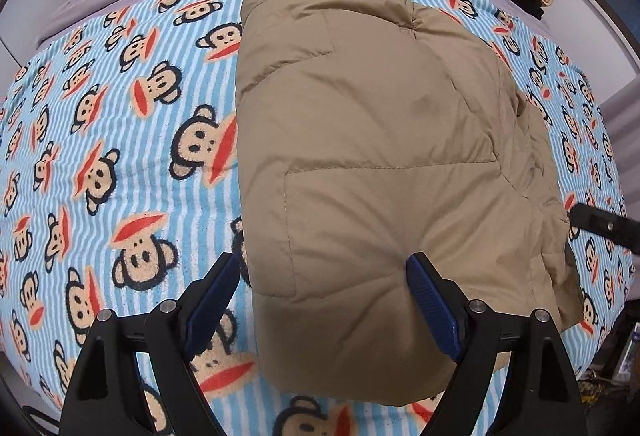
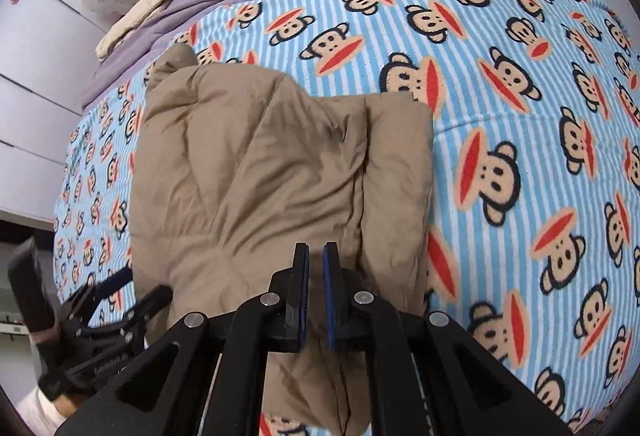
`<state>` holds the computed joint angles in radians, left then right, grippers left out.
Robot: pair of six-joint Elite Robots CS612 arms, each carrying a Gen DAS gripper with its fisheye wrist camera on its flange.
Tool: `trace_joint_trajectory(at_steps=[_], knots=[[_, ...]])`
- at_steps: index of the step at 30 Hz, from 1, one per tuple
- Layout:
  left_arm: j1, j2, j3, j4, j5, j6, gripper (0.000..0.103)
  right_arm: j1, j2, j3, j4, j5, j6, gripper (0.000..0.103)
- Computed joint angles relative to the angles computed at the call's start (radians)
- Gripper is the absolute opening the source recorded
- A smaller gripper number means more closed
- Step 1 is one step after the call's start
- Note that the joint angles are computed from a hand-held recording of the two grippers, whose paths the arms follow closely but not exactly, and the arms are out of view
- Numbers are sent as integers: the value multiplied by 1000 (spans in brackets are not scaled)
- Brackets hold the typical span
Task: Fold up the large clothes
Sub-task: 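Open both tools and pull them back from the folded jacket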
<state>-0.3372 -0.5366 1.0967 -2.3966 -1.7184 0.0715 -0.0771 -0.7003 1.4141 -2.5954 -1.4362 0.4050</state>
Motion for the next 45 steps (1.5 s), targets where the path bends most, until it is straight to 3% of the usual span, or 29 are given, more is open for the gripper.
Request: trace_joint_trajectory(at_steps=[6, 22, 25, 29, 35, 39, 41, 42, 43, 45], knots=[[-2, -12, 10, 11, 11, -3, 87, 1, -44, 77, 1, 33, 36, 8], [2, -60, 62, 34, 17, -28, 87, 5, -39, 71, 73, 49, 35, 8], [-2, -69, 77, 24, 44, -26, 103, 5, -44, 76, 65, 50, 35, 8], [-3, -80, 89, 20, 44, -18, 103, 4, -51, 84, 56, 51, 41, 8], [-12, -118, 147, -152, 100, -22, 103, 6, -66, 90, 54, 34, 37, 8], [1, -120, 124, -142, 40, -41, 103, 13, -78, 87, 41, 8, 24, 8], [0, -127, 125, -140, 44, -43, 103, 19, -85, 85, 33, -16, 21, 31], [-1, -129, 124, -136, 46, -41, 103, 23, -88, 83, 27, -33, 21, 69], [-1, -134, 127, -136, 44, -43, 103, 27, -93, 84, 10, -51, 20, 89], [0, -140, 126, -128, 26, -46, 103, 36, -98, 77, -2, -83, 4, 89]])
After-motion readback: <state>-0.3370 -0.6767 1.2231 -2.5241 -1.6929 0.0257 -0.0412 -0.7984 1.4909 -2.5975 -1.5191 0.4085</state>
